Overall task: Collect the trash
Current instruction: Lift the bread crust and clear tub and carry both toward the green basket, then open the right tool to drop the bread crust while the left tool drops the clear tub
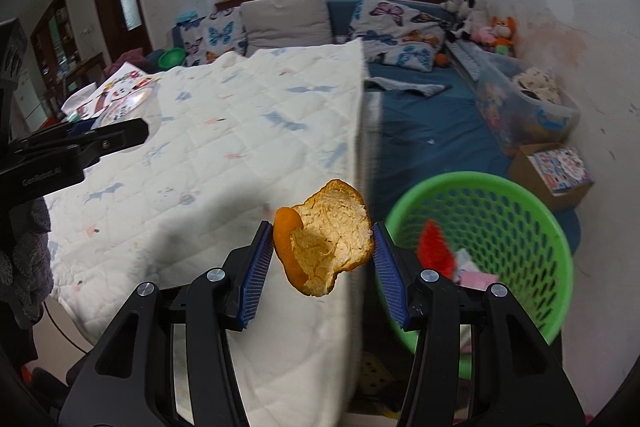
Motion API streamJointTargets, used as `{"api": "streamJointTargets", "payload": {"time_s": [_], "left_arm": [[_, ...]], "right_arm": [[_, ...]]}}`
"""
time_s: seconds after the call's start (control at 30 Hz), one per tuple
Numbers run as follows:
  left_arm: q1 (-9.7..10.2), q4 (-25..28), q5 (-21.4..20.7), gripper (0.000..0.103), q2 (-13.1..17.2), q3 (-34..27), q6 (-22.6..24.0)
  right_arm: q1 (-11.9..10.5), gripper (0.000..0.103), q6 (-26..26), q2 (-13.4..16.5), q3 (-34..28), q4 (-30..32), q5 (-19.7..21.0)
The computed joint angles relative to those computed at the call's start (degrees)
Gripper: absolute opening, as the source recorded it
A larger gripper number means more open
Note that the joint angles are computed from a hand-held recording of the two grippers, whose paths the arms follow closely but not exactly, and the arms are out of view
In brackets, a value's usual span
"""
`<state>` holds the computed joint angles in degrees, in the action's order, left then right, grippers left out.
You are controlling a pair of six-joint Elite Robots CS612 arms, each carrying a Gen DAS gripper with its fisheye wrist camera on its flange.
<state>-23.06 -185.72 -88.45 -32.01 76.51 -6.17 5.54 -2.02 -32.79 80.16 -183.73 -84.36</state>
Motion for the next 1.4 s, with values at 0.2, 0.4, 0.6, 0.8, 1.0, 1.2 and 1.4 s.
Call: {"api": "streamJointTargets", "payload": {"time_s": [0.2, 0.4, 0.6, 0.8, 1.0, 1.2, 1.4], "left_arm": [[-1.00, 0.17, -1.65, 0.054, 0.15, -0.93, 1.65], [-1.78, 1.49, -3.19, 0.054, 0.52, -2.40, 3.00], [-2.41, 3.99, -5.28, 0.054, 1.31, -4.62, 3.59], [-3.45, 6.55, -6.82, 0.054, 2.47, -7.34, 4.97], [-4.50, 9.81, -8.70, 0.054, 3.77, -10.40, 6.30], [-5.76, 12.55, -10.30, 0.054, 5.08, -13.02, 8.11], [-6.75, 15.53, -10.41, 0.055, 6.51, -15.73, 9.42]], "right_arm": [[-1.21, 0.051, 1.57, -0.81, 1.57, -0.85, -3.04], [-2.59, 0.051, 3.65, -1.20, 2.39, -0.88, -6.36], [-3.68, 0.052, 5.57, -0.98, 2.32, -0.42, -9.53], [-4.37, 0.068, 8.00, -0.49, 2.22, -0.01, -11.84], [-4.77, 0.069, 8.95, -1.46, 4.46, -1.78, -11.95], [-4.92, 0.072, 8.63, -2.97, 7.65, -4.65, -11.42], [-5.09, 0.074, 9.13, -3.75, 9.73, -6.68, -10.54]]}}
